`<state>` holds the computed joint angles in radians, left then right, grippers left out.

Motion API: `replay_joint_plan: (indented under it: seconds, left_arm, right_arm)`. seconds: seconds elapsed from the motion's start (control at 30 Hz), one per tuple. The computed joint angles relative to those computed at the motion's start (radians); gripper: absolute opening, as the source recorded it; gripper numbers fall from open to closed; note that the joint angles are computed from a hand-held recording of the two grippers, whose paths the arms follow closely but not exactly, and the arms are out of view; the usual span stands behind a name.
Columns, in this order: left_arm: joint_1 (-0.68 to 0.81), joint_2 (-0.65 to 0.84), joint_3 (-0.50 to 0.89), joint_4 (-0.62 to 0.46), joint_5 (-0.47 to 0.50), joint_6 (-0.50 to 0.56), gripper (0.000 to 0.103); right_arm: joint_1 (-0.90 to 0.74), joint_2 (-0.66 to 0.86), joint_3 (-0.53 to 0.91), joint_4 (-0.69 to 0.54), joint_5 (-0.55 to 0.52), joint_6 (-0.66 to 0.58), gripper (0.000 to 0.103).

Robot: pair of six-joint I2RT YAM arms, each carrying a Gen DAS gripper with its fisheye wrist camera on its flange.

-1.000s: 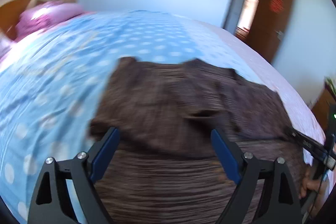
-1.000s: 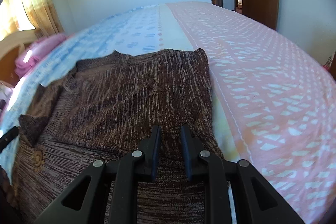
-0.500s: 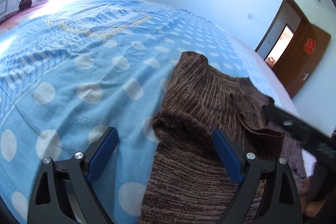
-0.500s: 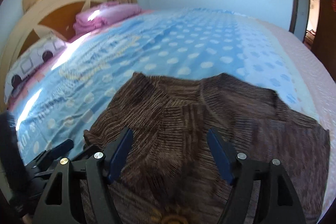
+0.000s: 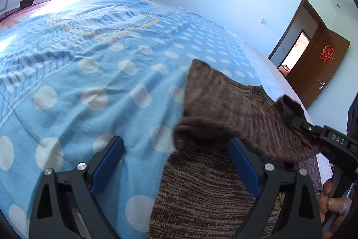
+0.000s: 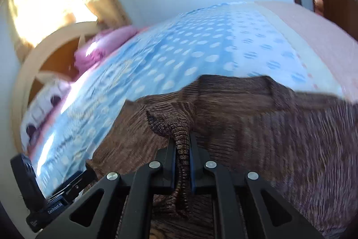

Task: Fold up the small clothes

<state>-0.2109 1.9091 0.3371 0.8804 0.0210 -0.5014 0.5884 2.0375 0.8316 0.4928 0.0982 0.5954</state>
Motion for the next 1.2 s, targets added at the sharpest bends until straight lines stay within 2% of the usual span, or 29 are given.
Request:
replay_joint_plan:
  seconds: [0.03, 0.07, 0.1, 0.13, 0.17, 0.23, 0.3, 0.37, 0.4, 0.53, 0.6, 0.7, 0.77, 0.83, 0.87, 0.93, 1.0, 1.03, 1.1, 1.17, 1.2]
  left_arm:
    - [-0.001, -0.001, 0.001, -0.003, -0.003, 0.001, 0.097]
    - [-0.003, 0.0, 0.003, -0.004, -0.005, 0.001, 0.097]
    - [-0.003, 0.0, 0.003, -0.005, -0.005, 0.001, 0.097]
    - [-0.003, 0.0, 0.003, -0.005, -0.005, 0.001, 0.097]
    - [-0.004, -0.001, 0.004, -0.007, -0.006, 0.001, 0.097]
    - [-0.006, -0.002, 0.006, -0.015, -0.012, 0.003, 0.097]
    - [-0.013, -0.003, 0.012, -0.027, -0.023, 0.005, 0.097]
    - [-0.017, -0.004, 0.014, -0.033, -0.03, 0.006, 0.097]
    - [-0.016, -0.004, 0.014, -0.032, -0.028, 0.005, 0.097]
    - [-0.02, -0.004, 0.015, -0.034, -0.036, 0.008, 0.097]
    - [-0.03, -0.005, 0.022, -0.049, -0.051, 0.011, 0.097]
    - [-0.036, -0.005, 0.031, -0.064, -0.061, 0.015, 0.098]
    - [-0.036, -0.003, 0.031, -0.064, -0.064, 0.016, 0.098]
    - [-0.042, -0.003, 0.039, -0.078, -0.072, 0.02, 0.098]
    - [-0.042, -0.003, 0.043, -0.085, -0.073, 0.023, 0.099]
    - [-0.038, -0.001, 0.045, -0.087, -0.063, 0.026, 0.1]
    - [-0.027, 0.002, 0.04, -0.071, -0.038, 0.029, 0.102]
    - [-0.02, 0.005, 0.034, -0.056, -0.022, 0.031, 0.102]
    - [0.013, 0.013, 0.012, -0.002, 0.041, 0.031, 0.103]
    - [0.051, 0.014, -0.015, 0.047, 0.114, 0.032, 0.103]
    - [0.064, 0.002, -0.028, 0.046, 0.145, 0.048, 0.103]
  right_arm:
    - [-0.023, 0.012, -0.013, -0.005, -0.03, 0.04, 0.023]
    - [-0.052, 0.025, -0.049, 0.044, -0.08, 0.091, 0.027]
    - [-0.07, 0.025, -0.111, 0.155, -0.121, 0.132, 0.027]
    - [-0.079, 0.019, -0.139, 0.192, -0.124, 0.157, 0.028]
    - [-0.075, 0.0, -0.165, 0.204, -0.103, 0.175, 0.034]
    - [-0.051, -0.045, -0.204, 0.207, -0.03, 0.19, 0.042]
    - [-0.027, -0.092, -0.216, 0.164, 0.038, 0.174, 0.042]
    - [0.011, -0.155, -0.196, 0.034, 0.173, 0.155, 0.042]
    - [0.033, -0.179, -0.2, 0.023, 0.212, 0.133, 0.042]
    - [0.088, -0.247, -0.223, -0.019, 0.168, 0.017, 0.041]
    - [0.148, -0.218, -0.187, -0.075, 0.197, -0.04, 0.038]
    - [0.16, -0.117, -0.154, -0.123, 0.167, -0.01, 0.038]
    - [0.16, -0.093, -0.19, -0.037, 0.184, -0.012, 0.038]
    - [0.166, -0.13, -0.158, -0.165, 0.214, 0.017, 0.038]
    - [0.169, -0.156, -0.169, -0.187, 0.208, 0.035, 0.038]
    - [0.206, -0.264, -0.251, -0.185, 0.252, 0.097, 0.038]
    - [0.278, -0.408, -0.354, -0.174, 0.352, 0.129, 0.038]
    - [0.334, -0.492, -0.394, -0.215, 0.44, 0.155, 0.038]
    - [0.448, -0.671, -0.443, -0.372, 0.611, 0.227, 0.039]
    - [0.59, -0.851, -0.453, -0.661, 0.798, 0.385, 0.047]
    - [0.677, -0.916, -0.434, -0.862, 0.885, 0.521, 0.05]
